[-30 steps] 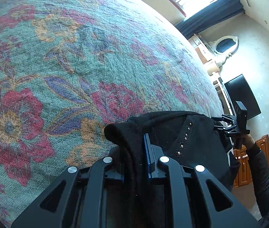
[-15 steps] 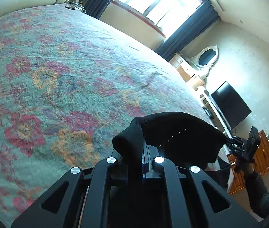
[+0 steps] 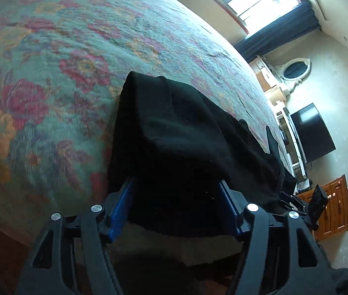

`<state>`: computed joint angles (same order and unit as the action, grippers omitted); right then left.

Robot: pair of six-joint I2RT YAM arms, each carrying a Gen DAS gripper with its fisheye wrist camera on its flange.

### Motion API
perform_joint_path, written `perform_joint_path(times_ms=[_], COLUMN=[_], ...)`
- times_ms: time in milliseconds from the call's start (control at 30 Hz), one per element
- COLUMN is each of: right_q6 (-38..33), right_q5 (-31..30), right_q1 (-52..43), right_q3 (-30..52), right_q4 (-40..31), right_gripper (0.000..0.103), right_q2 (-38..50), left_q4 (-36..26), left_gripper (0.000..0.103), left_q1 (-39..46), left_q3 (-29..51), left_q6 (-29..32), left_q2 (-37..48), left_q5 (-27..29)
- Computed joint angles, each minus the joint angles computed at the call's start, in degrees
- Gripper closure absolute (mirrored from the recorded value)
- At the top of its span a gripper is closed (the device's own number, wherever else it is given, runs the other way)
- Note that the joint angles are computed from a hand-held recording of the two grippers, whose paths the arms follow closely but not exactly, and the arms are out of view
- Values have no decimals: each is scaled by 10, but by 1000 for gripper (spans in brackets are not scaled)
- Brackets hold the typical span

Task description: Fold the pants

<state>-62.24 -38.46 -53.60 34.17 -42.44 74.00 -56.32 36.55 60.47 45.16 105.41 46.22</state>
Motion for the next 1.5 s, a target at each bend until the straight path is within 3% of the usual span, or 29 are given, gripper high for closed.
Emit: perform_joint_path(times_ms=[100,167,267,400,633,667,800,967,1067,1200,1333,1367,1400,1433,1500], right_q6=[34,90,190,268,402,414,409,433,457,525,578,566,559,540,507], right_q5=[-68,-96,-106,-134,-150,-152,-140,-84,-42,42,145,152,151,143,97], right_q1=[-62,-81,-93,-97,-79,-81,-104,-108,-79,-12,78,78,79,64,17], right_q3=[55,77,87,79,34,26,12,-25,-50,-89,-118,-121,-125,-122,-104], right_q4=[-92,-107,-88,-69,40,51,42,92,142,241,312,310,316,310,286], right_gripper=[43,43,43,43,41,41,42,42,50,50,48,53,70,76,89], right_q2=[80,128,183,203,194,190,154,70,41,4,-17,-26,-31,-34,-19], left_q4=[-6,-7,98,240,410,420,431,450,455,459,475,480,484,484,476], left_gripper=[27,27,27,27,27,35,75,82,82,82,80,79,80,80,90], left_q1=[30,37,10,-15,-87,-89,-92,-71,-68,-72,-112,-121,-123,-120,-98], left_q3=[-25,-37,-85,-152,-212,-217,-227,-242,-258,-267,-291,-296,-298,-298,-292], left_q6=[-39,-73,-201,-349,-511,-523,-534,-521,-504,-494,-492,-488,-486,-489,-493], left_q2=[-19,-25,-60,-101,-147,-148,-146,-138,-153,-164,-203,-210,-214,-212,-201], left_q5=[53,84,61,51,-1,-8,-55,-40,-48,-59,-112,-121,-123,-116,-89])
